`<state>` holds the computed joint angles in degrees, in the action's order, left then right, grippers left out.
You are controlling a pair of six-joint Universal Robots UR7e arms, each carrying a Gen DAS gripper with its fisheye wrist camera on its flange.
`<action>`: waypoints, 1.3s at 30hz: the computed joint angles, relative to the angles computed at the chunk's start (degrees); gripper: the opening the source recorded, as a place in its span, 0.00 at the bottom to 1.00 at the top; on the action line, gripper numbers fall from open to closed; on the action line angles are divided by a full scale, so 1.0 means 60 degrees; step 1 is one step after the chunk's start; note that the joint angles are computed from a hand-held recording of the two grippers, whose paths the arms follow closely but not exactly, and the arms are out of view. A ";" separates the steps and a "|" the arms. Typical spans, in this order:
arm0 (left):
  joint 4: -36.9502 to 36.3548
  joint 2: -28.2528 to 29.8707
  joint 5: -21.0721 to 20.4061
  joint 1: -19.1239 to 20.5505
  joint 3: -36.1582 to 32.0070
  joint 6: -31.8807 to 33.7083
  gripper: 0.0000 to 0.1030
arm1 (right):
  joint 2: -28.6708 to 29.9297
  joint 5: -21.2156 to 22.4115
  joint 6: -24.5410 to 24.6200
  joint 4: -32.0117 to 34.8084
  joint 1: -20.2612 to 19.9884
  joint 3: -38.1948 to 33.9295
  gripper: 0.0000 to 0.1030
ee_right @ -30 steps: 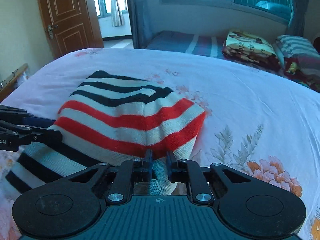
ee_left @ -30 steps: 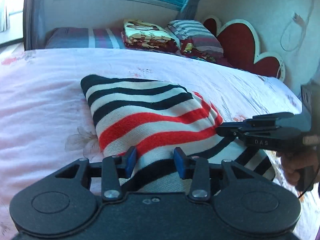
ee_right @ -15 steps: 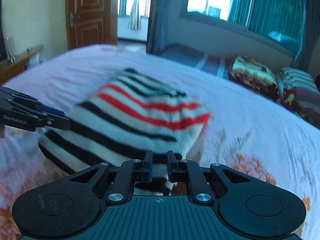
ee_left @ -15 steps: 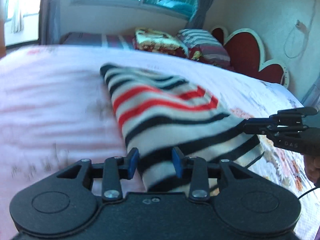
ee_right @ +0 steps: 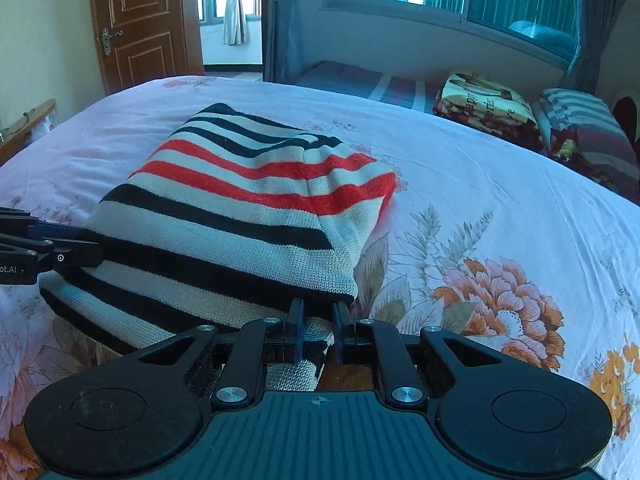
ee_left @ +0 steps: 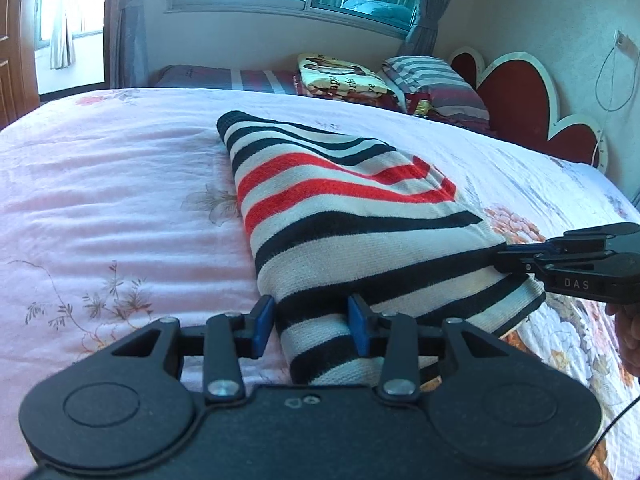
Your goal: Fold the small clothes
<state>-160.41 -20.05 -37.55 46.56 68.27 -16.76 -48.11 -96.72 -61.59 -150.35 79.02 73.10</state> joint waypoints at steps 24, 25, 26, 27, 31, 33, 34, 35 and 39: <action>0.1839 -0.0653 0.2745 -0.2858 0.2115 -0.4110 0.99 | -0.4983 0.2827 0.1313 -0.1346 -0.1505 0.4921 1.00; 0.1971 -0.0671 0.2827 -0.3009 0.2159 -0.4287 0.99 | -0.5225 0.2955 0.1335 -0.1350 -0.1587 0.5092 1.00; 0.2253 -0.0687 0.2909 -0.3160 0.2164 -0.4558 0.99 | -0.5471 0.3049 0.1303 -0.1381 -0.1655 0.5269 1.00; 0.2546 -0.0714 0.2954 -0.3297 0.2166 -0.4825 0.99 | -0.5730 0.3109 0.1239 -0.1421 -0.1700 0.5456 1.00; 0.3386 -0.0706 0.3169 -0.3799 0.2074 -0.5661 0.99 | -0.6711 0.3442 0.0733 -0.1258 -0.1903 0.6092 1.00; 0.3556 -0.0677 0.3251 -0.4013 0.2063 -0.5830 0.99 | -0.7171 0.3592 0.0544 -0.1175 -0.2011 0.6379 1.00; 0.3618 -0.0642 0.3251 -0.4082 0.2014 -0.5884 0.99 | -0.7368 0.3672 0.0462 -0.1127 -0.2057 0.6507 1.00; 0.3818 -0.0637 0.3221 -0.4155 0.1982 -0.6071 1.00 | -0.7590 0.3780 0.0368 -0.1018 -0.2128 0.6616 1.00; 0.4777 -0.0700 0.3356 -0.4518 0.2055 -0.7099 1.00 | -0.8338 0.4043 0.0046 -0.0794 -0.2340 0.7096 1.00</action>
